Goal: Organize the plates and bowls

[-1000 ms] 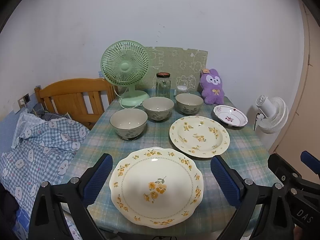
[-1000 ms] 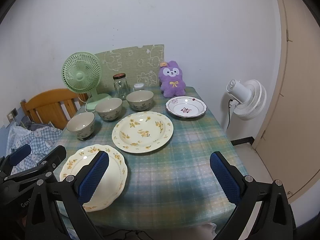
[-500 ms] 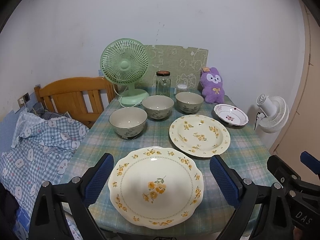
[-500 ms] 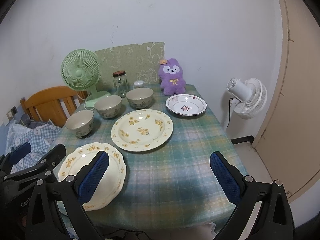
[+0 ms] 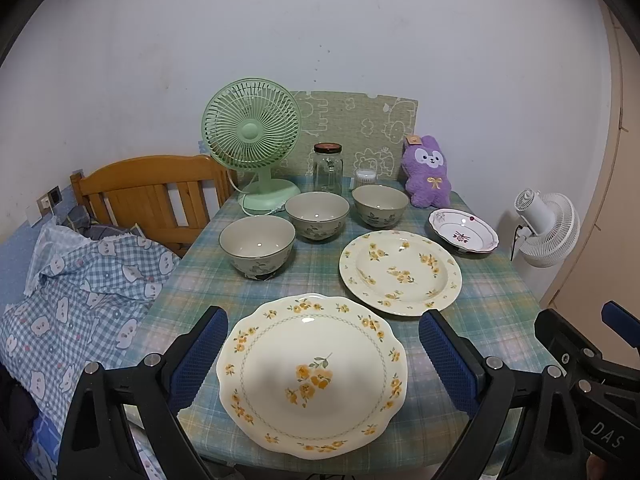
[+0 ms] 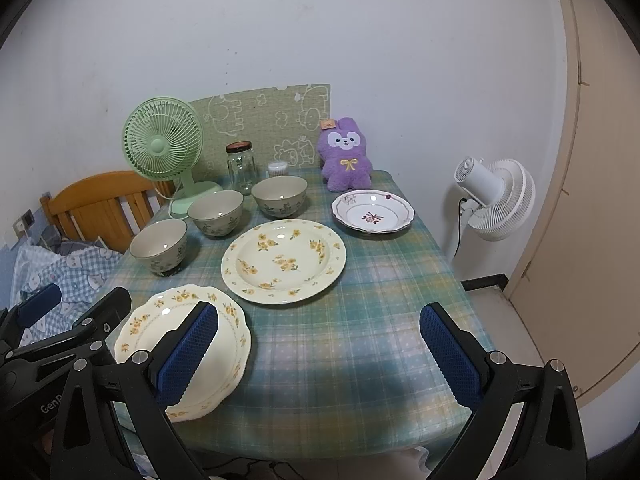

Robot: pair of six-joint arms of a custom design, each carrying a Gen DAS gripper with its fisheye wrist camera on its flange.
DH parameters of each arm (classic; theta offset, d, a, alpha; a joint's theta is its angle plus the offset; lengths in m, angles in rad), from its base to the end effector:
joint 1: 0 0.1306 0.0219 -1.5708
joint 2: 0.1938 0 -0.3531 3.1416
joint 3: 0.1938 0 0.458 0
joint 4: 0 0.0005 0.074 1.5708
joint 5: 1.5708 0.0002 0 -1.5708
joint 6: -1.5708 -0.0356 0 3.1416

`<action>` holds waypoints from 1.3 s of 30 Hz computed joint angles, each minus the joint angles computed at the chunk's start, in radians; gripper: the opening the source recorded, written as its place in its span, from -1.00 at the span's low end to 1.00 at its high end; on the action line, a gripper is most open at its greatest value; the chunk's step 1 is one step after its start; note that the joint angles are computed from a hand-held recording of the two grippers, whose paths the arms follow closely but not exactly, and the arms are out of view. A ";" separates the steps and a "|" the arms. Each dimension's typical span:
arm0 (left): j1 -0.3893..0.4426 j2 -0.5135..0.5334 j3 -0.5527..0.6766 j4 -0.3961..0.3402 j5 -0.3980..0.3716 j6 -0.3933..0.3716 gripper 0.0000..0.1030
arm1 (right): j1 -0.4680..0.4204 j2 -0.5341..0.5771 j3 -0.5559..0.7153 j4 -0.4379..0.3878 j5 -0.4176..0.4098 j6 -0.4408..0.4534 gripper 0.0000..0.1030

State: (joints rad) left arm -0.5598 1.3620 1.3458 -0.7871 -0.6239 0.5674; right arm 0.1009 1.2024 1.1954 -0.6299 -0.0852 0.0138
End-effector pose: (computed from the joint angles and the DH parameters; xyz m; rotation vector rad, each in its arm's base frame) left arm 0.4733 -0.2727 0.4021 -0.2920 2.1778 0.1240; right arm 0.5036 0.0535 0.4099 -0.1739 2.2018 0.1425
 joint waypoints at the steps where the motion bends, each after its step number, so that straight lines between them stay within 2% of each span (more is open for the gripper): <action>1: 0.000 0.000 0.000 0.001 0.001 -0.001 0.88 | 0.001 -0.001 0.000 -0.001 0.001 -0.001 0.98; 24: -0.007 0.007 0.000 0.018 -0.010 -0.015 0.88 | -0.006 -0.011 -0.014 0.015 -0.003 -0.006 0.97; 27: -0.003 0.008 0.002 0.010 -0.013 -0.020 0.88 | 0.000 0.004 0.000 0.005 -0.004 -0.014 0.91; 31: 0.012 0.009 0.007 -0.002 0.007 -0.022 0.76 | 0.018 0.024 0.021 -0.012 0.014 -0.019 0.90; 39: 0.068 0.020 0.011 -0.023 0.044 -0.029 0.68 | 0.075 0.089 0.080 -0.029 0.035 -0.009 0.89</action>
State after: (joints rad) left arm -0.4920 1.3816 1.3571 -0.8103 -0.5795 0.5384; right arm 0.1758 1.2917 1.2750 -0.6586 -0.0498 0.0048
